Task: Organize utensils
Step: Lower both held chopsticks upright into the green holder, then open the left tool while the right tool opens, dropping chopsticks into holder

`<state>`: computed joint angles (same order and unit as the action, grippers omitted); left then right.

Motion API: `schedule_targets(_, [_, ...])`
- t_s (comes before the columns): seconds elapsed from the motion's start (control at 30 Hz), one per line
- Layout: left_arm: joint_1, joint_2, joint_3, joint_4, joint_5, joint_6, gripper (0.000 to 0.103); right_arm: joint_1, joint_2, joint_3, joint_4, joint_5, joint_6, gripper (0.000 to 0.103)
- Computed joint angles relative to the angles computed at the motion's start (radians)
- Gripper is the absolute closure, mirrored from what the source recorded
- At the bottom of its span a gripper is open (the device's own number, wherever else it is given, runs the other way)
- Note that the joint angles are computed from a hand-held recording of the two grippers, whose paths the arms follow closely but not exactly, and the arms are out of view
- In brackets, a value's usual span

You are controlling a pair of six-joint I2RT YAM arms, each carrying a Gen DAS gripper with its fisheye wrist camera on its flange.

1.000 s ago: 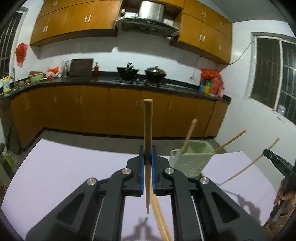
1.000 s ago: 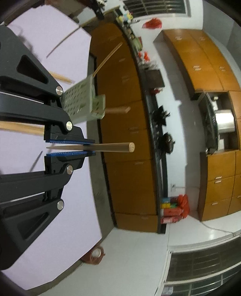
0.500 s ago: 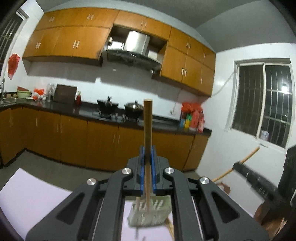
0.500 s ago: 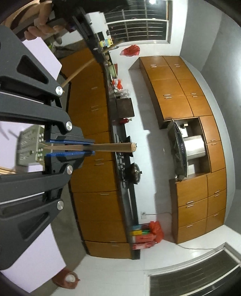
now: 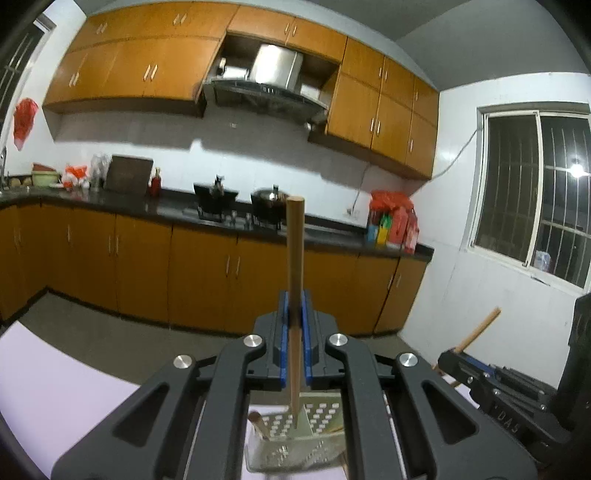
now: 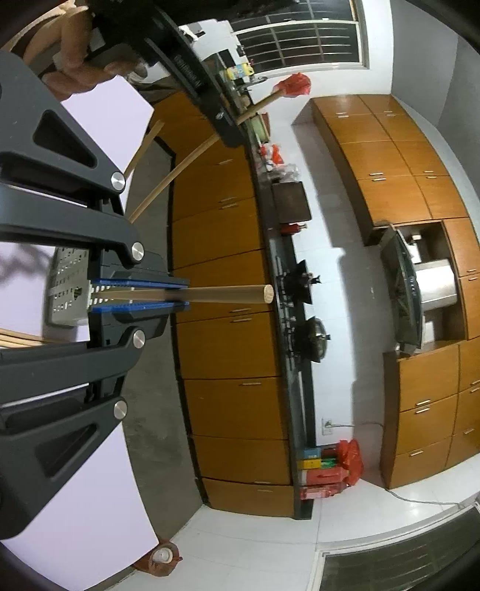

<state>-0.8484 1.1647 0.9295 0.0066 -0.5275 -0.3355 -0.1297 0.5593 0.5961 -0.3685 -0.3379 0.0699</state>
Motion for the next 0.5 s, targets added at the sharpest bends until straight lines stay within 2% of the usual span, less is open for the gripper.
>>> schedule_targets(0.13, [0.039, 0.009, -0.015, -0.031, 0.045, -0.037, 0.094, 0.008, 0.021, 0.006, -0.019, -0.004, 0.007, 0.094])
schedule_targets(0.2, [0.045, 0.000, -0.025, -0.031, 0.048, -0.036, 0.088, 0.013, 0.020, 0.012, -0.023, 0.000, 0.017, 0.081])
schedule_targets(0.23, [0.044, -0.005, -0.024, -0.034, 0.040, -0.032, 0.086, 0.010, 0.007, 0.013, -0.026, 0.003, 0.022, 0.068])
schedule_targets(0.27, [0.047, -0.014, -0.032, -0.030, 0.042, -0.030, 0.083, 0.005, -0.009, 0.012, -0.028, 0.001, 0.023, 0.063])
schedule_targets(0.37, [0.050, -0.050, -0.049, -0.032, 0.044, -0.032, 0.082, 0.003, -0.028, 0.032, -0.042, 0.003, 0.026, 0.063])
schedule_targets(0.5, [0.025, -0.147, -0.079, -0.050, 0.012, -0.035, 0.077, -0.148, -0.121, 0.061, -0.109, -0.128, 0.016, 0.063])
